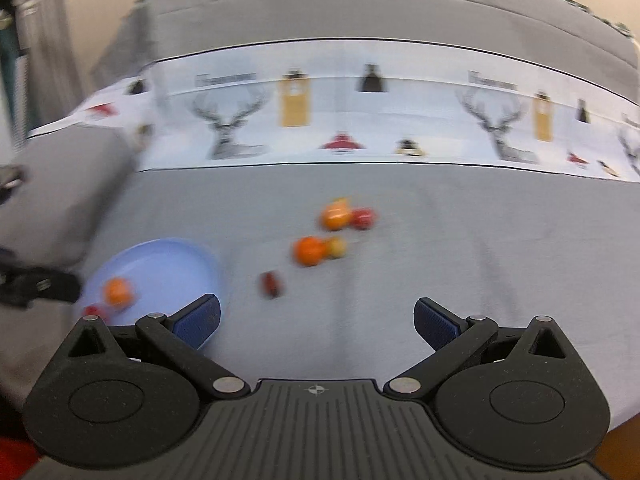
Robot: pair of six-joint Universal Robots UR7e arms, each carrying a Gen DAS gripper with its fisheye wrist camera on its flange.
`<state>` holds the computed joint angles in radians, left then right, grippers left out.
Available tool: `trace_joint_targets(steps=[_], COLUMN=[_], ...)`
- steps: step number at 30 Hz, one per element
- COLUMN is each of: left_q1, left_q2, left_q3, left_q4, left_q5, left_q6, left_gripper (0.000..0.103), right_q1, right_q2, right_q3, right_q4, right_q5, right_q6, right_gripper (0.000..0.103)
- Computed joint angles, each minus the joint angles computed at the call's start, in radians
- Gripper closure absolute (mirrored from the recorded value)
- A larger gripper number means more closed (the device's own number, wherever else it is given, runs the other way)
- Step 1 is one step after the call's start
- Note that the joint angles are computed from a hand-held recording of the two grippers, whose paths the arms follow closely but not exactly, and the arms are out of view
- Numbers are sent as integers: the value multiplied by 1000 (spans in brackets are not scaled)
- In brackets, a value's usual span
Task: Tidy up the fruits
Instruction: 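Grasp a red tomato with the right tool while the left tool grasps a mandarin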
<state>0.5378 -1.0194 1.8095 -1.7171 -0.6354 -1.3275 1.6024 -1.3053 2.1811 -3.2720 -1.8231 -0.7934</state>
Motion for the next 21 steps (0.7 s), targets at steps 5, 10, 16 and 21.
trace_joint_targets(steps=[5, 10, 16, 21], left_q1=[90, 187, 297, 343], left_q2=[117, 265, 405, 466], left_q3=[-95, -222, -373, -445], left_q4=[-172, -356, -477, -477], left_q5=[14, 17, -70, -84], left_q6=[255, 578, 865, 936], left_gripper=[0, 0, 0, 0], right_q1=[-45, -74, -77, -74], right_q2=[148, 303, 451, 540], right_q3=[-118, -275, -471, -587], right_q4=[-139, -186, -59, 47], right_q5=[-19, -13, -9, -9], right_q6=[-60, -119, -144, -230], right_gripper=[1, 1, 1, 1])
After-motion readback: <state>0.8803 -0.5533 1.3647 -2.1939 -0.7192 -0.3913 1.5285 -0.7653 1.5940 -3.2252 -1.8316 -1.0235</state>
